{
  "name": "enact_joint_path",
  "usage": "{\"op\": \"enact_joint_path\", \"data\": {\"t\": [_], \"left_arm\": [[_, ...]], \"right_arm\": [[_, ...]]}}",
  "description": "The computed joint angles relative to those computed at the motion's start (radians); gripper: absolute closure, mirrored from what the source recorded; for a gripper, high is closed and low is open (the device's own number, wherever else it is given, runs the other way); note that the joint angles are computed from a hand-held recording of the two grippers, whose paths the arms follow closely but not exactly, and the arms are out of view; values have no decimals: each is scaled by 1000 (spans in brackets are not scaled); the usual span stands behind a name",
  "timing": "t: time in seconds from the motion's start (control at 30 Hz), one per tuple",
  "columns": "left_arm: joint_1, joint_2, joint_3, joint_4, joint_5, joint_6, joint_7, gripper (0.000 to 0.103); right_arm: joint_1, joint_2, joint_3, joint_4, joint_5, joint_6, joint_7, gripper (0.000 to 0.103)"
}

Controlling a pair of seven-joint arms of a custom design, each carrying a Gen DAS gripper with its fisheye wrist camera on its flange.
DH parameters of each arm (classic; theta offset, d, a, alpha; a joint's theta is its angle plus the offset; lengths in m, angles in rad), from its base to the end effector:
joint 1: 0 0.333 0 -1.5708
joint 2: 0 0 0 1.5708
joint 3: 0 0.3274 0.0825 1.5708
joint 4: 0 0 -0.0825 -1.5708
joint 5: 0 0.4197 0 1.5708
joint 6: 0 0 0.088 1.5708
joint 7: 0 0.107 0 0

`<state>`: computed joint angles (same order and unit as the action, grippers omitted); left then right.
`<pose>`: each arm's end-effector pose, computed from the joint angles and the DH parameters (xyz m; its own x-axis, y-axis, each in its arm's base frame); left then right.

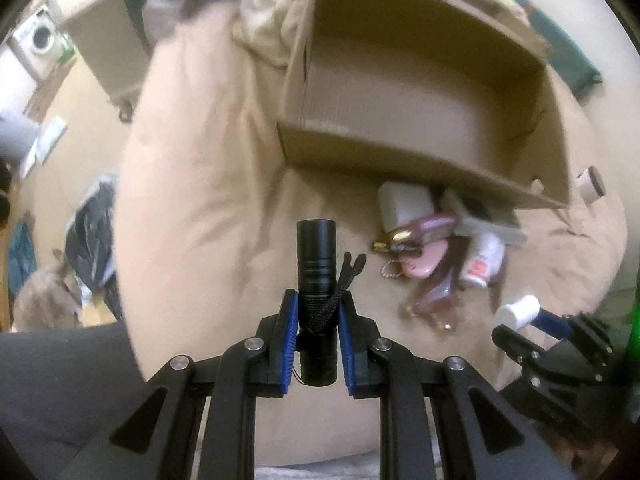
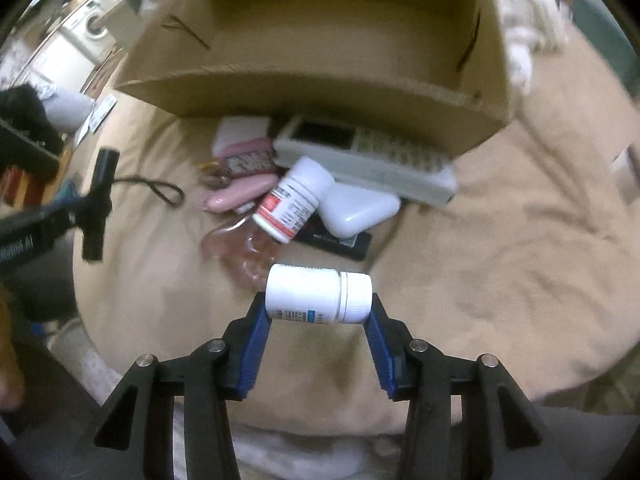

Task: Organize rigid objects
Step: 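Carry the flashlight and pill bottle with both tools over the box interior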

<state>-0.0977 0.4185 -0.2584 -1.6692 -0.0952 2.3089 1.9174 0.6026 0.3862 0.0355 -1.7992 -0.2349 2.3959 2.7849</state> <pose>0.6840 -0.2339 0.3868 -0.5838 -0.8057 0.1000 -0.7951 0.5425 -0.2710 0.5635 0.4131 0.3447 -0.3952 -0.9106 -0.1208 -0.8801 0.4131 -0.2341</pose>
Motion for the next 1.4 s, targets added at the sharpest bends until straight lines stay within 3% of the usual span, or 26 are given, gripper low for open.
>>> {"op": "enact_joint_path", "data": {"t": [0.17,0.27,0.4,0.57,0.87,1.03,1.13,1.2,1.27,1.4], "left_arm": [[31,-75,-23,-27,-77,-4,100,86],[31,-27,-24,75,-101,-9,137,86],[42,-33,-43,124,-159,39,213,86],[29,-10,-64,185,-194,128,312,86],[-86,208,-33,485,-63,102,200,86],[-134,391,-27,683,12,9,149,85],[-138,448,-23,705,27,7,139,86],[-161,479,5,721,65,2,101,86],[-157,496,-5,731,69,-13,94,86],[-160,480,-11,684,99,38,128,86]], "right_arm": [[5,-64,-9,-24,-56,5,23,54],[6,-100,-9,-29,-114,-16,36,54],[-17,-165,8,-65,-160,-15,55,54],[-44,-140,7,-7,-207,-19,44,54],[-89,-92,-33,59,-254,26,16,54],[-123,-25,-61,48,-206,174,9,54],[-114,11,-88,33,-178,221,35,54],[-113,29,-91,42,-139,211,24,54],[-95,39,-108,58,-153,191,13,54],[-104,67,-104,89,-108,171,-36,54]]}}
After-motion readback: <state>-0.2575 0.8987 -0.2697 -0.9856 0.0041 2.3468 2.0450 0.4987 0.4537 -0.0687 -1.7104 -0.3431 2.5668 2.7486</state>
